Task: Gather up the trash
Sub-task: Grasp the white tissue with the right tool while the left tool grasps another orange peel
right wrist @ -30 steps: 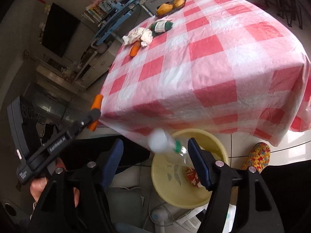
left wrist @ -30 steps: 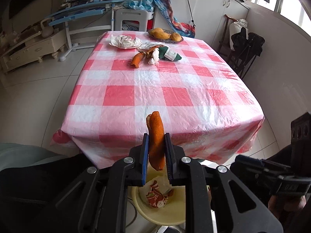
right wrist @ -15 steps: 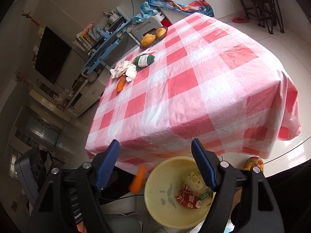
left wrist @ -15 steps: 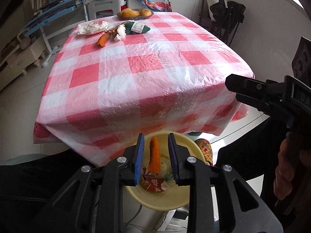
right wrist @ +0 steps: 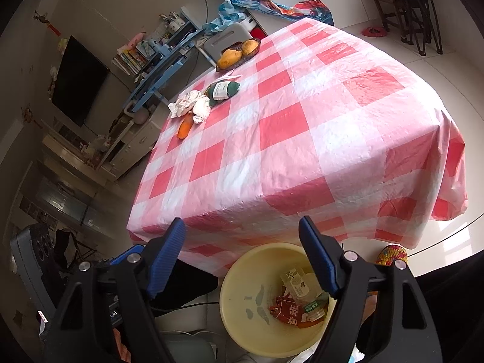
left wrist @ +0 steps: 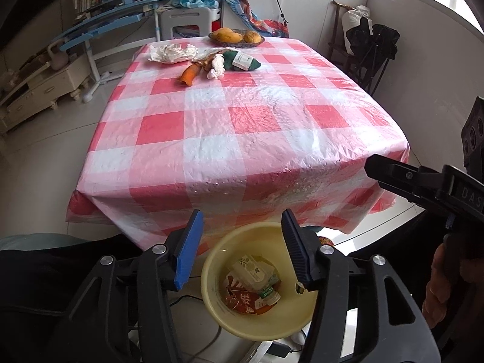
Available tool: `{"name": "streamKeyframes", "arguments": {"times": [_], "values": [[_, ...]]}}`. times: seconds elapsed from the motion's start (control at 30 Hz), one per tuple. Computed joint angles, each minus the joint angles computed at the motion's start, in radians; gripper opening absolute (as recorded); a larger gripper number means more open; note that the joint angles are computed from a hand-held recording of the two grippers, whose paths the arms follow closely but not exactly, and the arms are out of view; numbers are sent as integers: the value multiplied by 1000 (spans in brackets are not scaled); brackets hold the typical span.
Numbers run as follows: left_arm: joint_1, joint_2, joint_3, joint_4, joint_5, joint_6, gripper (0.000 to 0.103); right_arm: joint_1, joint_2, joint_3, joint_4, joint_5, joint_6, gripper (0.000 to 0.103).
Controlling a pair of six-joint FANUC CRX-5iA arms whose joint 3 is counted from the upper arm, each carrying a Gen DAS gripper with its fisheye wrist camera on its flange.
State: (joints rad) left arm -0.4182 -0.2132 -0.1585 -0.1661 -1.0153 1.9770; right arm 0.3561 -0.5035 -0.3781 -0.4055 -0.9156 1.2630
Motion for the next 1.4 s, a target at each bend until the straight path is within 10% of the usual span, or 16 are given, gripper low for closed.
{"name": "streamKeyframes", "arguments": {"times": [0.3, 0.97, 1.2, 1.4], "values": [[89, 10, 63, -37, -9, 89, 55, 72, 61, 69, 49, 25, 47, 74], [263, 218, 210, 21, 52, 130, 58, 115, 639, 540, 86, 4, 124, 55], [259, 362, 347, 3, 40, 100, 58, 113, 681, 563, 105, 8, 138, 22], [235, 487, 469, -4, 18, 44, 58, 66, 612, 521, 61, -43, 236, 20]]}}
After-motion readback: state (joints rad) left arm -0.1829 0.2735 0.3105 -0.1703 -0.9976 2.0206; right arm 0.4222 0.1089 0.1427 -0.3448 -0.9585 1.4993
